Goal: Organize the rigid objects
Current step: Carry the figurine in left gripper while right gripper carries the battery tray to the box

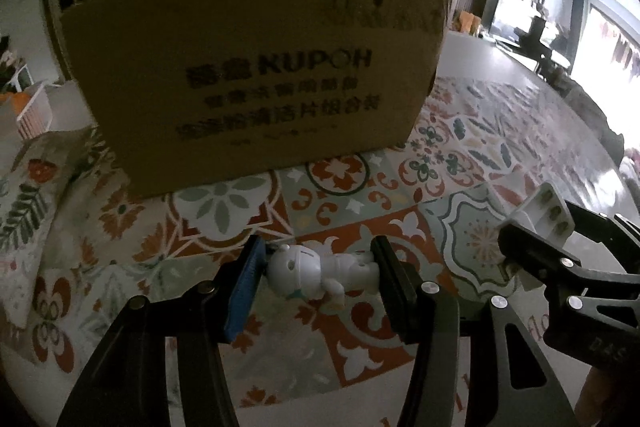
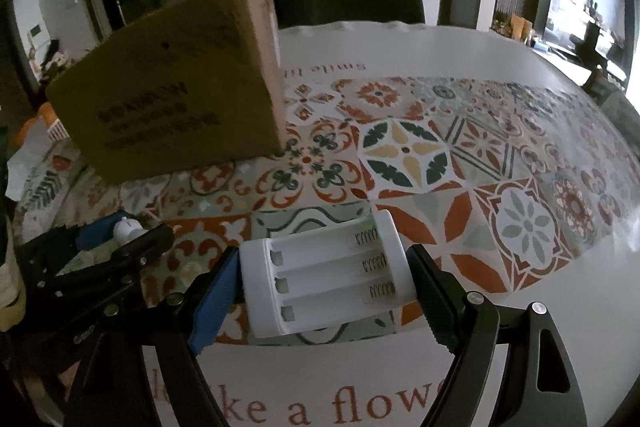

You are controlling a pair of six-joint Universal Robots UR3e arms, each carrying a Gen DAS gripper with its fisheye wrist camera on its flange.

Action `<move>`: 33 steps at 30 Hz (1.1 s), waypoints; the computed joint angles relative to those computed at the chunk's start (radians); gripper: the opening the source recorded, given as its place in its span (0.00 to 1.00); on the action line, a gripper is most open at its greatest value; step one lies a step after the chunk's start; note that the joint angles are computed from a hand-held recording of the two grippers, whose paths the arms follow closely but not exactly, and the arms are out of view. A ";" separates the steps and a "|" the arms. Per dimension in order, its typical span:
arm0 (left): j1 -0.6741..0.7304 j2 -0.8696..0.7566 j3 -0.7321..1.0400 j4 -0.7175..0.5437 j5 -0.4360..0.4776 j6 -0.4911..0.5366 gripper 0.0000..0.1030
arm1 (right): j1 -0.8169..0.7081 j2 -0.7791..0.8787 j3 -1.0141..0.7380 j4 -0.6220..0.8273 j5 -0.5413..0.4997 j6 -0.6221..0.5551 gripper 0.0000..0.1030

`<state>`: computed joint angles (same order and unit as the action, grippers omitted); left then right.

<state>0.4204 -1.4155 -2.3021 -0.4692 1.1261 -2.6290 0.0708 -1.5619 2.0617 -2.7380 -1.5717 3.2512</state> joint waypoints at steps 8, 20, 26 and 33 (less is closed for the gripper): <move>0.105 0.159 -0.022 -0.121 -0.073 0.038 0.52 | 0.040 -0.046 -0.020 0.007 -0.011 0.002 0.80; 0.227 0.319 0.026 -0.280 -0.165 0.075 0.52 | 0.110 -0.073 -0.103 0.028 -0.040 0.008 0.80; 0.274 0.362 0.074 -0.340 -0.206 0.085 0.52 | 0.131 -0.065 -0.158 0.030 -0.043 0.000 0.80; 0.297 0.368 0.146 -0.380 -0.236 0.074 0.52 | 0.145 -0.049 -0.225 0.022 -0.044 -0.013 0.80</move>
<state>0.7177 -1.0478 -2.1557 -0.8495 0.8903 -2.5552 0.2156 -1.6113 1.8367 -2.7159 -1.6158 3.2383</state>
